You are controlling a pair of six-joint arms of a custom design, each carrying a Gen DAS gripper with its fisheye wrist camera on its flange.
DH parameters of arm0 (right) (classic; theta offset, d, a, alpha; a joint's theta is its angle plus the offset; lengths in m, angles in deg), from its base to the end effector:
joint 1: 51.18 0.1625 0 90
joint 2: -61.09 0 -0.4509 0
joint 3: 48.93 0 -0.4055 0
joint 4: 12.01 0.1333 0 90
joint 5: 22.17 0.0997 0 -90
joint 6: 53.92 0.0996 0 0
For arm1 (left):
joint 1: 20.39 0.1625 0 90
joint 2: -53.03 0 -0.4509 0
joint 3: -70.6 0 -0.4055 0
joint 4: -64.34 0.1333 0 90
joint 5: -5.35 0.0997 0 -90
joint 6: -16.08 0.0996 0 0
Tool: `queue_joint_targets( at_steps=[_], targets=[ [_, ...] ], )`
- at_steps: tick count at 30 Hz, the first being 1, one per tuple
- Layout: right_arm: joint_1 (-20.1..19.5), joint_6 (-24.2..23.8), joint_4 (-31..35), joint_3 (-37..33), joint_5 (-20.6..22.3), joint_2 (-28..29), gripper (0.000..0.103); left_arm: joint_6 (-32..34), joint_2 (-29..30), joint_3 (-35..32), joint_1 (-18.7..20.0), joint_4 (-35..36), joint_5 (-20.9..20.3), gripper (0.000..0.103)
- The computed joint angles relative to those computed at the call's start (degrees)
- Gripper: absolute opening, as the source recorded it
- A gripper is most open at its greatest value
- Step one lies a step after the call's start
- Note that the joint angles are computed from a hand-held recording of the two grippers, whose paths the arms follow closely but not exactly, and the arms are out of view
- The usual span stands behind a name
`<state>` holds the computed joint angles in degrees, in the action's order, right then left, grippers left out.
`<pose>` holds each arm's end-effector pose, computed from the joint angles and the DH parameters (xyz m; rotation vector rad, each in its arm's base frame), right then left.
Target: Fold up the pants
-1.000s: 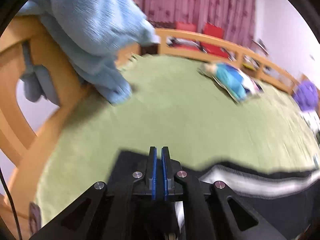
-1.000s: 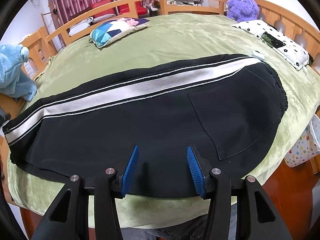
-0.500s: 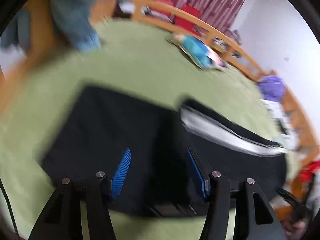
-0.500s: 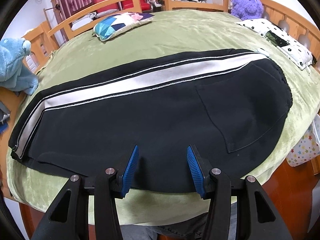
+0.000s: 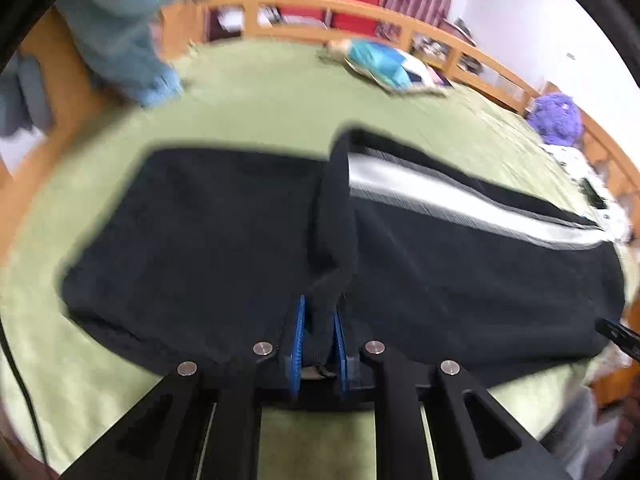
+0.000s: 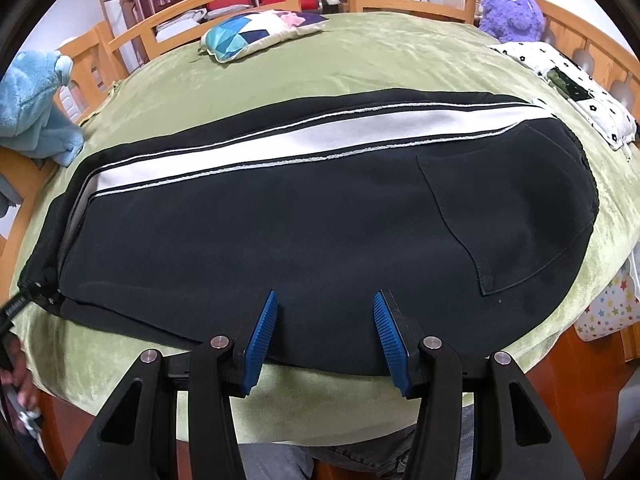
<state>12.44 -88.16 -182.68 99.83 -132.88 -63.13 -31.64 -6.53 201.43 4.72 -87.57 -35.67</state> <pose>-0.0224 -0.2659 0.3978 -0.0638 -2.2362 0.8195 -0.3158 -0.3782 0.0865 0.4502 2.3779 -0.8067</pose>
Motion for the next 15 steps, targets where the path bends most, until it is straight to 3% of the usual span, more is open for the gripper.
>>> queue_joint_targets(
  at_steps=[3, 8, 13, 15],
  targets=[
    [-1.0, 1.0, 0.6, -0.5, 0.4, 0.4, 0.051, -0.1, -0.9, -2.7, 0.4, 6.0, 9.7, 0.012],
    [-0.5, 2.3, -0.1, -1.5, -0.4, 2.2, 0.051, 2.8, -1.6, -8.6, 6.2, 6.3, 15.7, 0.012],
    [-0.7, 3.2, -0.5, -1.9, -0.8, 3.3, 0.051, 11.1, -0.9, -14.1, 10.7, -1.0, 14.9, 0.016],
    [-0.4, 3.3, -1.0, -1.8, -1.3, 3.7, 0.051, 9.8, -0.3, -15.3, 10.3, 0.1, 17.3, 0.017]
  ],
)
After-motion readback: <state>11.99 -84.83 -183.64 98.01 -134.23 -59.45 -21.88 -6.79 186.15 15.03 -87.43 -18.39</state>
